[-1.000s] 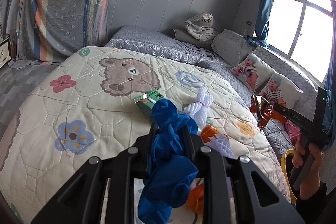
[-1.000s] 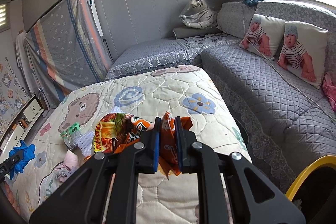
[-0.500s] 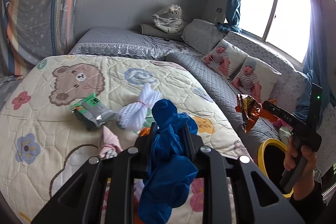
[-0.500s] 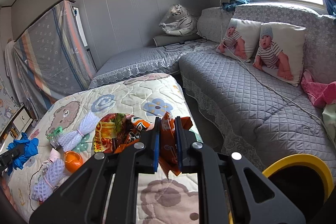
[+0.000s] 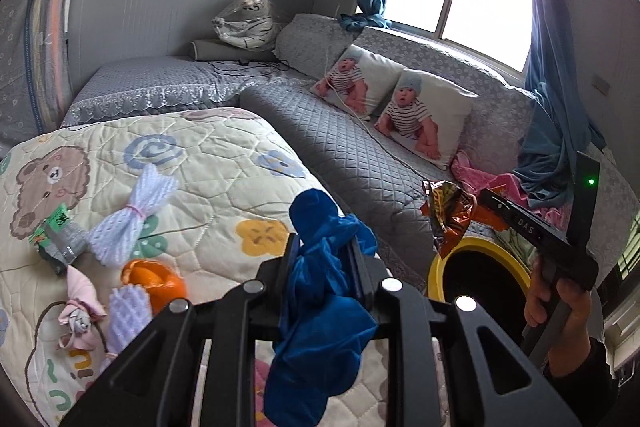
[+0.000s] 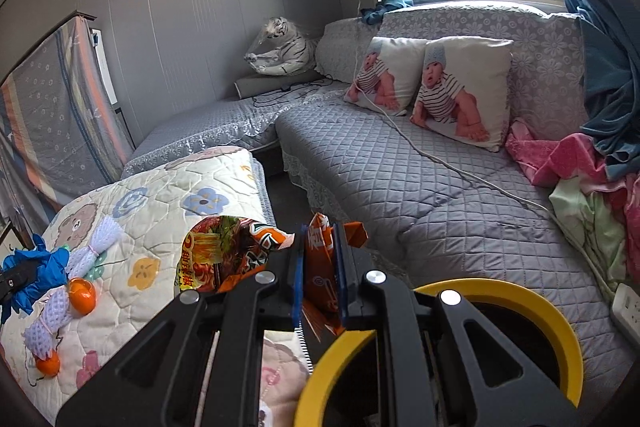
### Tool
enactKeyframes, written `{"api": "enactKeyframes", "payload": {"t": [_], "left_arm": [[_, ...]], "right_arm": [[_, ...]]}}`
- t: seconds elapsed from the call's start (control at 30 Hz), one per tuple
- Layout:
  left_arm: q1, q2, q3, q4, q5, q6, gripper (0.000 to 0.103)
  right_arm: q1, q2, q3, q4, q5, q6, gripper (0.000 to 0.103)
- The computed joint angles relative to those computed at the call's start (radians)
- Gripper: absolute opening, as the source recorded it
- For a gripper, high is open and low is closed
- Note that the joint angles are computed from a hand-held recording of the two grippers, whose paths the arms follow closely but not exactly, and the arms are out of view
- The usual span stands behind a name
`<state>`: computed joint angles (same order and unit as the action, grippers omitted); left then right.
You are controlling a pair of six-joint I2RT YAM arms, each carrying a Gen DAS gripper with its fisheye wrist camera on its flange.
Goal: Collect trash
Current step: 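Carry the blue glove and orange wrappers over the yellow bin with both tools, then open the left tool to drop the glove while the right tool drops the wrappers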
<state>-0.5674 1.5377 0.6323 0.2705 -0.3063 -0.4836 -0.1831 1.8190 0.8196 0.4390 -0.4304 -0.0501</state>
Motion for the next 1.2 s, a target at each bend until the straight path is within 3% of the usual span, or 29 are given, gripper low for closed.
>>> {"api": "enactKeyframes", "payload": {"t": [0.63,1.2], "left_arm": [[-0.179,0.429,0.453,-0.067,0.099,0.051,0.021],[-0.263,0.650,0.713,-0.163,0.145,0.057,0.021]], "right_arm": [[-0.299,0.092,-0.018,0.056,-0.024,-0.107,0.012],[-0.366,0.179,0.011,0.102,0.058,-0.102,0.012]]}}
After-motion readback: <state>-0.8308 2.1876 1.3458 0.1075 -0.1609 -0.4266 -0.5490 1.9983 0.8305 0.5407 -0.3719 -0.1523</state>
